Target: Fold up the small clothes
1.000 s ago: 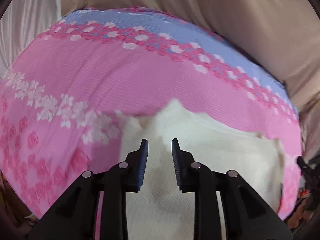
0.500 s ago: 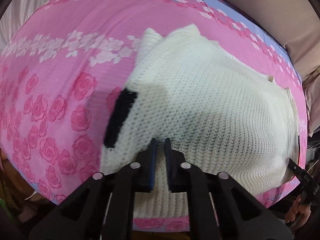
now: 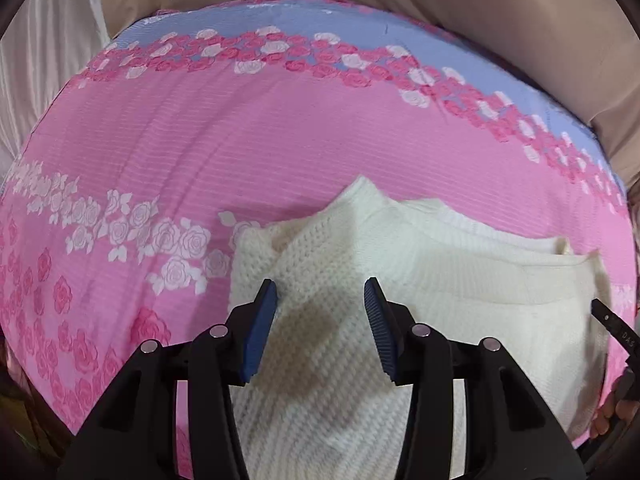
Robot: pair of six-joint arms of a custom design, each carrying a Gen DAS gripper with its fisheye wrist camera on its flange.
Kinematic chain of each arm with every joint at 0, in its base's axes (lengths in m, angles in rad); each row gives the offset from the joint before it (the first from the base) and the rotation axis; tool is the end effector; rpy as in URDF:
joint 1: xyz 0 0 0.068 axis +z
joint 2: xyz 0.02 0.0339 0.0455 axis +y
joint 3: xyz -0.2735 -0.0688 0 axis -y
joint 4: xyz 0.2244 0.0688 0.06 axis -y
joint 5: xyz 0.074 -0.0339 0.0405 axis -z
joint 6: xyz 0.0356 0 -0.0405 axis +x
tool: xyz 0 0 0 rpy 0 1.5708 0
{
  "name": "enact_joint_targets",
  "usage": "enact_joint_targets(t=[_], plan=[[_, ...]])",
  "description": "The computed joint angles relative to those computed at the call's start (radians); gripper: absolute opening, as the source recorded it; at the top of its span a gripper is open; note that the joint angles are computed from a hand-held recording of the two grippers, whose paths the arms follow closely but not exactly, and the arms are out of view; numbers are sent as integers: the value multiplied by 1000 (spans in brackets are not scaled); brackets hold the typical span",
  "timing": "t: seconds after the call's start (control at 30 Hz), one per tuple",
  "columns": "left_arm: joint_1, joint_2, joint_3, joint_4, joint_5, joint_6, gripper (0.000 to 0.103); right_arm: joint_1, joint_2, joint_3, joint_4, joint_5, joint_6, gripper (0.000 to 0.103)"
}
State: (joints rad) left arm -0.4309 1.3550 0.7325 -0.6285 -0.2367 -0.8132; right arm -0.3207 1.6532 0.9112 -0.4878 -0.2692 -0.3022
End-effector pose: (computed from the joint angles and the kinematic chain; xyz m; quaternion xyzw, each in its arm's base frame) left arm 0.1969 -0.0813 0.1955 -0.2047 0.9589 0.0026 0.1964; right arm 0.2732 -0.0808 0.1766 -0.0137 0.9768 0.0744 0.2006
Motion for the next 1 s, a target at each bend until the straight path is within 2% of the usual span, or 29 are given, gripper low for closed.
enact_joint_targets(t=[0.1,0.13,0.2,0.3,0.37,0.47,0.5,0.53,0.6,0.67,0.7,0.73,0.8,0.83,0.87,0.9,1.0], plan=[[-4,-16,-27,-17,-34,2,38,-43,-11,18,-32,-99,-23,10],[3,-21,-33,-15,-29,3,37,-86,-25,46,-67,-165,-19,10],[12,-5,-33,-5,-34,4,38,-145,-33,78,-88,-220,-5,8],[8,46,-7,0,-64,20,38,-145,128,113,-38,-117,-16,6],[5,50,7,-18,-62,23,38,-163,131,128,-59,-152,-16,7],[-4,-13,22,-61,-44,3,37,-172,24,101,-93,-160,47,14],[-20,-37,29,-82,-48,-14,38,-167,-55,64,-89,-160,54,19],[-51,-48,42,-107,-58,-36,38,-156,-146,30,-118,-178,33,19],[-93,-31,51,-118,-65,-60,38,-68,-250,-12,-207,-234,-15,19],[-128,17,50,-110,-59,-81,38,101,-360,-98,-232,-225,-18,19],[-142,36,45,-105,-62,-89,38,190,-388,-143,-216,-212,1,19],[-159,47,43,-105,-72,-94,38,274,-394,-185,-193,-186,20,13],[-185,52,49,-120,-93,-89,39,371,-350,-258,-128,-99,18,6],[-188,51,49,-122,-92,-83,39,347,-338,-288,-96,-71,6,4],[-190,50,47,-124,-92,-81,39,277,-331,-298,-92,-113,-23,1],[-189,45,40,-120,-91,-81,39,171,-304,-273,-134,-169,-58,0],[-195,46,33,-115,-98,-88,39,-19,-312,-213,-210,-179,-132,2]])
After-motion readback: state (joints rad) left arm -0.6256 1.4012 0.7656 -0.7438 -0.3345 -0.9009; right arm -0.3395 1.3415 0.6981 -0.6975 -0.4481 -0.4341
